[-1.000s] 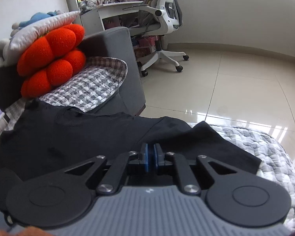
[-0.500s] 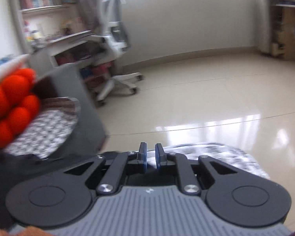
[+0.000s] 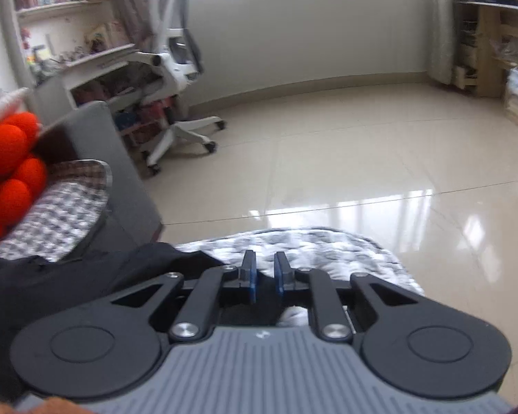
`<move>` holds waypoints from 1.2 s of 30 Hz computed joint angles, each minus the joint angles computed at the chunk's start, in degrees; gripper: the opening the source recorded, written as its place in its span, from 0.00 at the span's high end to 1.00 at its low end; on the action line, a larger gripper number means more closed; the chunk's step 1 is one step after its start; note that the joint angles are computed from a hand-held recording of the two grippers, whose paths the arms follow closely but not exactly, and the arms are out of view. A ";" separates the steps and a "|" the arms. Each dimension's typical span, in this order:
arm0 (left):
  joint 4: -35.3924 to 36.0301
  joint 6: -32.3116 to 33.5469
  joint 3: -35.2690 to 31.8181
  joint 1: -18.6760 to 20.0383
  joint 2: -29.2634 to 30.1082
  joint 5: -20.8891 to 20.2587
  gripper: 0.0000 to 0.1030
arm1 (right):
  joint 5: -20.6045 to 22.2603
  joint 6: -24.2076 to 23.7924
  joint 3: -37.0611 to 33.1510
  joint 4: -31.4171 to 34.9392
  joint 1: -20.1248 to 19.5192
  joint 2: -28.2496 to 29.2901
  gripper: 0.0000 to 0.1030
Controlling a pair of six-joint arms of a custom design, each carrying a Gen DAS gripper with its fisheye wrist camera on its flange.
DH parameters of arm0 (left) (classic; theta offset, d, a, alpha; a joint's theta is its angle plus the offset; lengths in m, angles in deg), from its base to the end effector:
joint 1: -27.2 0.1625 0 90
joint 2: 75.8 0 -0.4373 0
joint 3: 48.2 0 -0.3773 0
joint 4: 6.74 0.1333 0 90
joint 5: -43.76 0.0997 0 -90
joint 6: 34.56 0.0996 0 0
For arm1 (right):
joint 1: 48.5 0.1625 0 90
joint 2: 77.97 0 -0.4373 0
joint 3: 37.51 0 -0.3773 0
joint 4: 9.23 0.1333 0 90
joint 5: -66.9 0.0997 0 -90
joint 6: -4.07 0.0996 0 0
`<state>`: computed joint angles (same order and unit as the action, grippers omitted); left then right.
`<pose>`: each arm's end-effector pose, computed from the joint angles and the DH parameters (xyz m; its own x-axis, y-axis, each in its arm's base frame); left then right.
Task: Fold clothes
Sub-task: 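Open both grippers and release the T-shirt onto the bed, then grasp the T-shirt sleeve beside the red cushion with the left gripper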
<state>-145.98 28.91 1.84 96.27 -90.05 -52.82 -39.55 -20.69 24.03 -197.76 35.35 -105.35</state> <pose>-0.1898 -0.8373 -0.0235 -0.0993 0.9824 -0.1583 0.9768 0.0660 -0.2036 0.0156 -0.8363 0.2003 -0.8605 0.1437 0.4888 -0.3458 0.5399 -0.7674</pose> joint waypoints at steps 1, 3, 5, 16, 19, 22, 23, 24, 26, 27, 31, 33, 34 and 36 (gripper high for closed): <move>-0.44 -0.14 0.69 0.03 -0.40 0.03 0.87 | 3.18 -0.38 1.55 1.09 -0.25 -1.05 0.82; -1.00 -0.45 1.95 0.09 -1.10 0.04 0.83 | 4.24 -3.75 1.86 4.16 0.19 -1.08 0.77; -1.32 -0.86 2.91 0.08 -1.64 0.30 0.82 | 0.26 -7.57 -0.16 6.17 1.18 0.59 0.77; -6.66 -5.24 9.74 0.45 -7.69 4.11 0.73 | -16.13 -9.71 -0.79 -6.37 3.33 1.93 0.60; -9.30 -8.07 10.67 0.67 -9.12 6.46 0.60 | -13.19 -8.60 0.02 -7.06 4.36 1.70 0.60; -13.47 -10.55 11.75 0.81 -10.27 10.05 0.52 | -11.73 -8.81 -1.40 -5.48 5.65 2.72 0.59; -15.28 -10.91 12.25 0.85 -10.65 11.31 0.49 | -11.68 -9.19 -2.13 -4.87 6.08 3.20 0.58; -17.08 -11.24 12.56 0.90 -10.89 12.66 0.44 | -11.72 -9.58 -2.82 -4.22 6.49 3.63 0.58; -20.19 -12.07 12.70 1.02 -11.20 15.36 0.40 | -11.91 -10.36 -4.56 -2.79 7.32 4.62 0.58; -21.11 -12.78 12.52 1.12 -11.39 16.57 0.39 | -12.21 -10.87 -6.03 -1.90 7.79 5.46 0.58; -23.79 -14.92 11.29 1.53 -11.89 21.19 0.35 | -13.31 -13.33 -11.79 1.92 9.56 8.62 0.57; -25.62 -15.19 10.55 1.81 -11.82 23.02 0.33 | -13.48 -13.83 -13.84 3.65 10.42 9.75 0.56; -26.50 -15.43 10.02 1.96 -11.66 23.92 0.32 | -13.48 -13.91 -15.28 4.99 10.84 10.50 0.55; -27.48 -16.56 8.49 2.41 -11.17 25.42 0.31 | -13.37 -13.78 -18.15 7.90 11.64 11.95 0.55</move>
